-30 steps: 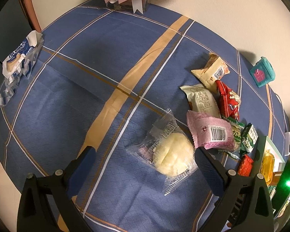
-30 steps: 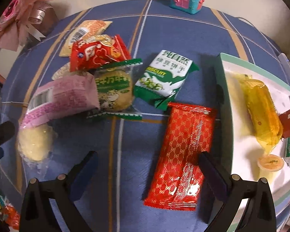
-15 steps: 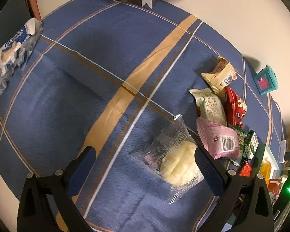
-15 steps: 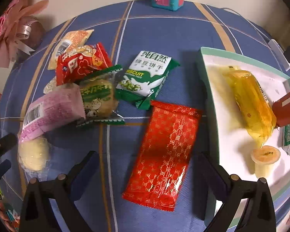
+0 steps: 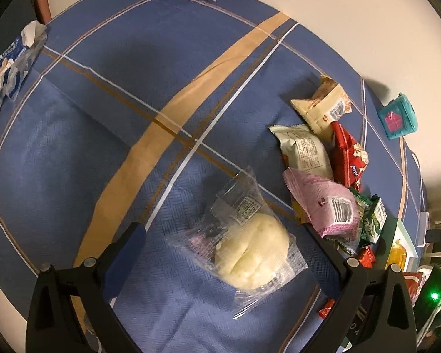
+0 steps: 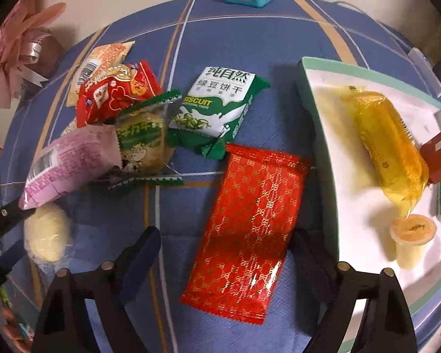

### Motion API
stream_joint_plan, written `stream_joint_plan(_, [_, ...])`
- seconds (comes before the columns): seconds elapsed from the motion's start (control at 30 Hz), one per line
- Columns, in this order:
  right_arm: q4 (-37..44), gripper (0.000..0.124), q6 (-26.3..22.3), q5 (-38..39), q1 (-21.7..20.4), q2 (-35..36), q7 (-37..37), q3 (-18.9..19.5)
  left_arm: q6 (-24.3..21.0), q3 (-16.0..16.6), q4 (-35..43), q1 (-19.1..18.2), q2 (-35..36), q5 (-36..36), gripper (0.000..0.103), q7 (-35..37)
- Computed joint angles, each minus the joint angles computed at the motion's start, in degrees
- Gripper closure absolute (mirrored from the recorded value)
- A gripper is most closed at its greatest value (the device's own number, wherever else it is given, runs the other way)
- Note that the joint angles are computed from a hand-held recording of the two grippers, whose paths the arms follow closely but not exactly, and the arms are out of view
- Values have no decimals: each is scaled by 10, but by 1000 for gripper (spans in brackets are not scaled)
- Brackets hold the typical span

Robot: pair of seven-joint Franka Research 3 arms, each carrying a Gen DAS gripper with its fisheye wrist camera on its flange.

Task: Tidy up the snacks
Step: 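Grasp the clear-wrapped cream bun with the left tool while the right tool grasps the red gold-patterned pack, then carry the cream bun with the left tool while the right tool carries the red pack to the tray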

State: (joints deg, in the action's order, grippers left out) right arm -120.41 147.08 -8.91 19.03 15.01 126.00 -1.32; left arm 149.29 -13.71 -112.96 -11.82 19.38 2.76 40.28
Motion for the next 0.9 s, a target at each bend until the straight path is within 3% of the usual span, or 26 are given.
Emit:
stream_joint_plan(0.3, [-3, 44, -10, -56, 18, -3, 41, -6, -9, -15, 15, 3, 21, -25, 2, 21])
stream_joint_plan(0.4, [-11, 56, -10, -66, 19, -11, 53, -6, 5, -29, 12, 10, 24, -50, 18, 45])
stream_joint_plan(0.57, [-18, 64, -7, -66, 10, -19, 48, -1, 21, -28, 9, -2, 21, -55, 44, 45])
stream_joint_plan(0.9, [-29, 70, -2, -22, -4, -39, 16, 12, 20, -7, -4, -26, -5, -8, 49, -15])
